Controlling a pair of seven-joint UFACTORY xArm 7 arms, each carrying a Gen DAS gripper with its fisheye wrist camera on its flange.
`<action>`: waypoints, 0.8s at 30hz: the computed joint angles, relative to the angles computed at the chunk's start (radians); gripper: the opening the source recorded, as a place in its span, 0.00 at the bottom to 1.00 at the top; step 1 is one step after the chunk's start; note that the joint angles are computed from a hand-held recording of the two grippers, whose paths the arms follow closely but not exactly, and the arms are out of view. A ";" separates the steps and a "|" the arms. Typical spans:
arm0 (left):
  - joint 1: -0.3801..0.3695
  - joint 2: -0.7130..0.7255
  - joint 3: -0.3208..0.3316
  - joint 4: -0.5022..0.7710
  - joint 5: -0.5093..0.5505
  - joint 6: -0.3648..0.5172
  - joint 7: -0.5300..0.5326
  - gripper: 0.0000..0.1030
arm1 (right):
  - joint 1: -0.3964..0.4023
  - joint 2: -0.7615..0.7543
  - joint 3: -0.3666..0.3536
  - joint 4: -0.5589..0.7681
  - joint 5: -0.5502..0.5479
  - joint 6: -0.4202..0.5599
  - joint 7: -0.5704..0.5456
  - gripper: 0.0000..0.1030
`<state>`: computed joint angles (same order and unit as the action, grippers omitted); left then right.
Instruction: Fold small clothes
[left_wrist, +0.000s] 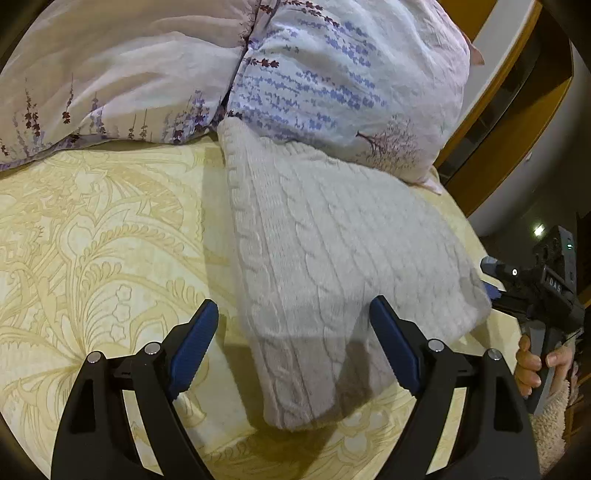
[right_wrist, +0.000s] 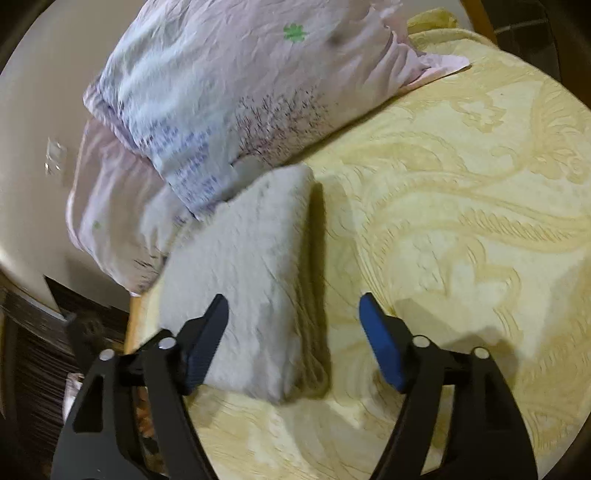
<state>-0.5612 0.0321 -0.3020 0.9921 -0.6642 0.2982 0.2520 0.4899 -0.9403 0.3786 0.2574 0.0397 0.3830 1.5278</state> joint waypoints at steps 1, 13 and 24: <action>0.008 0.007 0.001 0.019 -0.061 0.026 0.045 0.83 | 0.002 0.013 -0.023 -0.003 0.004 -0.027 -0.015 0.75; 0.111 0.161 0.004 0.221 -0.313 0.243 0.134 0.83 | 0.090 0.248 -0.279 0.027 0.151 -0.219 -0.285 0.76; 0.152 0.248 -0.042 0.295 -0.404 0.296 0.207 0.82 | 0.334 0.380 -0.502 0.050 0.320 -0.390 -0.539 0.61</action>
<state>-0.4096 0.2799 -0.3443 1.2876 -1.0685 0.5937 0.4589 0.8236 -0.5599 -0.1237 0.3070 0.3593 -0.0068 0.9889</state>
